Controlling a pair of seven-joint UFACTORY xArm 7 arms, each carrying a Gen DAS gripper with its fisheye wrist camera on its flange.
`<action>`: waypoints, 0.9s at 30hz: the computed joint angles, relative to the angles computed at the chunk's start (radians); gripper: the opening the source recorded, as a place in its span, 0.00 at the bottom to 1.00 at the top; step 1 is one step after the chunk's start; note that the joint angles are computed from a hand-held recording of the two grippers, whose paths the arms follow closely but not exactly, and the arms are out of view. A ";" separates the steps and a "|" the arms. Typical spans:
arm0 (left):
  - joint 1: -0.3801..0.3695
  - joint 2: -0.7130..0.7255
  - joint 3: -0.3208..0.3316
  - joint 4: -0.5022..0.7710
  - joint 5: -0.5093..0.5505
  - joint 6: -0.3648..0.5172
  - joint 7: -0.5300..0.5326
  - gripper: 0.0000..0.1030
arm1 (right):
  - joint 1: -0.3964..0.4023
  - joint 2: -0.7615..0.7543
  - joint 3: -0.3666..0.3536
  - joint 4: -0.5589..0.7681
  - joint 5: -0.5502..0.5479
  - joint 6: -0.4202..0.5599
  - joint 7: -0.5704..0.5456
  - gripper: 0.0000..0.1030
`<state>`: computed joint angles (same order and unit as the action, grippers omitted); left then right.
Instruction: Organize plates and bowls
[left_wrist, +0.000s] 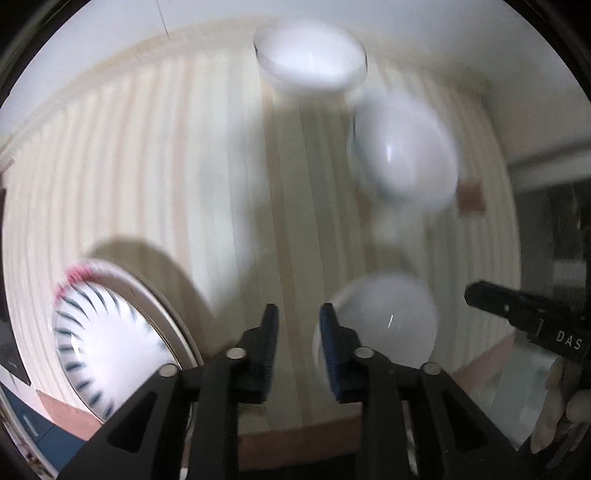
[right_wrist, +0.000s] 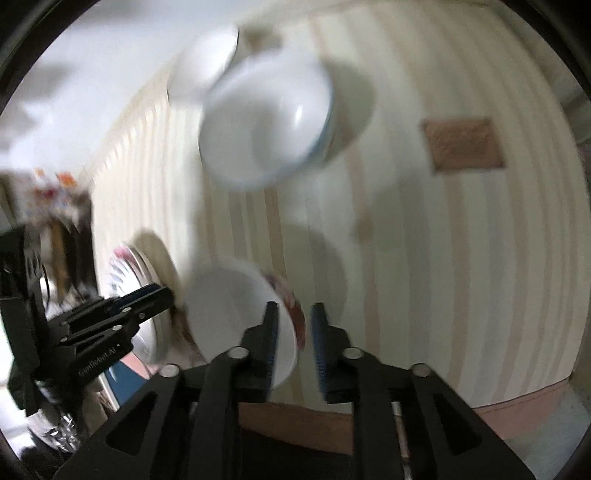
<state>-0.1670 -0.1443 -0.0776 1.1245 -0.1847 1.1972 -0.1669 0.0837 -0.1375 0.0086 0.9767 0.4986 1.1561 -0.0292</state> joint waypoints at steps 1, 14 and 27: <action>0.003 0.016 0.004 0.024 -0.004 -0.007 -0.002 0.29 | -0.007 -0.002 -0.008 0.011 0.011 -0.015 0.002 0.42; -0.017 0.445 -0.023 0.415 0.009 0.027 0.012 0.29 | -0.059 0.282 0.023 0.239 0.043 -0.154 0.059 0.44; -0.045 0.398 -0.026 0.332 0.070 -0.040 0.033 0.07 | -0.047 0.322 0.054 0.260 -0.053 -0.159 0.107 0.09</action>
<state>-0.2124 0.2534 -0.1038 1.4565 -0.1148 1.1569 -0.1343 0.0368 0.1847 0.0626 1.2362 0.4461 0.9967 0.0782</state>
